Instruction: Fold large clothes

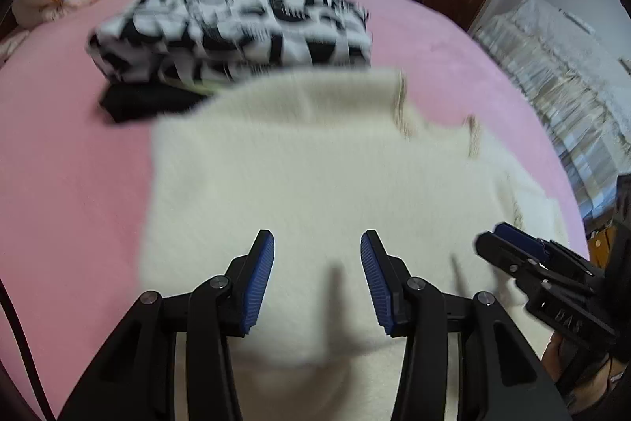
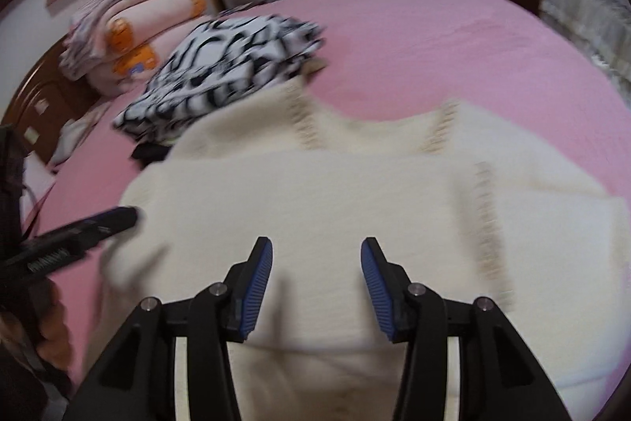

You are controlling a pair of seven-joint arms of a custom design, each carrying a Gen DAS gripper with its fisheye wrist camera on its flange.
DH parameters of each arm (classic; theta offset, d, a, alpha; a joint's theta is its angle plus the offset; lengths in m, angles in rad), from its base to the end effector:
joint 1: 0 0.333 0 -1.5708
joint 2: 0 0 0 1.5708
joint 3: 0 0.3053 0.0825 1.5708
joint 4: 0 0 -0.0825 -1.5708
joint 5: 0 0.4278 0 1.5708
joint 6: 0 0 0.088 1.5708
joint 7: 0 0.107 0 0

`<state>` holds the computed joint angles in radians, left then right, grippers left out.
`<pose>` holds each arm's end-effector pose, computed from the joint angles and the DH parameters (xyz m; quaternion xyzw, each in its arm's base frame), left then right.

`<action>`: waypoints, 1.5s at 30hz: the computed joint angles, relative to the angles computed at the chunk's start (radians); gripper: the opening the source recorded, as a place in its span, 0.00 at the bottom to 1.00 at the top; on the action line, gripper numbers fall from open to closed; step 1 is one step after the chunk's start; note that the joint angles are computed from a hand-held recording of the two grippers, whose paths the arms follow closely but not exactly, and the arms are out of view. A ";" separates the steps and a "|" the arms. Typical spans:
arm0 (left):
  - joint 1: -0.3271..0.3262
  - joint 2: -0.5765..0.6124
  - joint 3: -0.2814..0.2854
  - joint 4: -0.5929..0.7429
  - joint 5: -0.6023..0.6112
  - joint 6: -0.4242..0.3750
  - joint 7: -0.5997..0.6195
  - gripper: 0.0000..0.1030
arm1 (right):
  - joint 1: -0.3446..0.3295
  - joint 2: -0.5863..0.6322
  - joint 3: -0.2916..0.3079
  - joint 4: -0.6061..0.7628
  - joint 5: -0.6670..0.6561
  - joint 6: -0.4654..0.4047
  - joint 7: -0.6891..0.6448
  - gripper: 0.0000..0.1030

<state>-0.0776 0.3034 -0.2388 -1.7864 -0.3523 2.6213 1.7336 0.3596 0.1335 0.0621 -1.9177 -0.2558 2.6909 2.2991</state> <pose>0.6822 -0.2009 0.4153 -0.6071 0.7348 -0.2984 0.0495 0.6121 0.2820 0.4660 -0.6291 0.7067 -0.1484 0.2877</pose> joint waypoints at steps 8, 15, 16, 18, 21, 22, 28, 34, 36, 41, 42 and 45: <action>0.024 0.005 -0.005 -0.051 0.032 0.024 0.010 0.27 | 0.025 0.003 -0.036 -0.021 -0.124 -0.093 0.060 0.25; 0.046 -0.003 0.003 -0.042 -0.052 -0.034 0.059 0.26 | -0.065 -0.127 -0.034 -0.185 -0.155 -0.095 0.153 0.19; 0.038 -0.019 0.005 -0.066 -0.046 -0.021 0.049 0.26 | -0.070 -0.129 -0.025 -0.183 -0.169 -0.103 0.161 0.19; 0.022 -0.029 0.018 -0.075 -0.015 -0.015 0.017 0.26 | -0.073 -0.122 -0.009 -0.168 -0.206 -0.135 0.190 0.22; -0.001 -0.035 0.029 -0.077 0.039 -0.009 -0.030 0.32 | -0.068 -0.110 0.003 -0.145 -0.253 -0.176 0.222 0.23; -0.002 -0.038 0.028 -0.078 0.045 -0.008 -0.033 0.38 | -0.067 -0.107 0.004 -0.140 -0.258 -0.184 0.225 0.23; -0.024 -0.095 0.046 -0.139 0.135 0.038 -0.090 0.60 | -0.069 -0.126 0.007 -0.154 -0.222 -0.182 0.219 0.23; -0.018 -0.143 0.047 -0.174 0.140 0.032 -0.100 0.60 | -0.072 -0.154 0.014 -0.168 -0.181 -0.191 0.208 0.24; -0.024 -0.161 0.051 -0.190 0.161 0.042 -0.115 0.60 | -0.073 -0.169 0.018 -0.179 -0.174 -0.194 0.214 0.24; -0.029 -0.227 0.057 -0.247 0.185 0.058 -0.120 0.61 | -0.077 -0.215 0.030 -0.216 -0.151 -0.186 0.228 0.24; -0.031 -0.242 0.058 -0.258 0.187 0.056 -0.122 0.61 | -0.077 -0.222 0.034 -0.219 -0.148 -0.188 0.231 0.24; -0.034 -0.283 0.063 -0.289 0.192 0.047 -0.128 0.62 | -0.077 -0.254 0.046 -0.239 -0.143 -0.190 0.238 0.24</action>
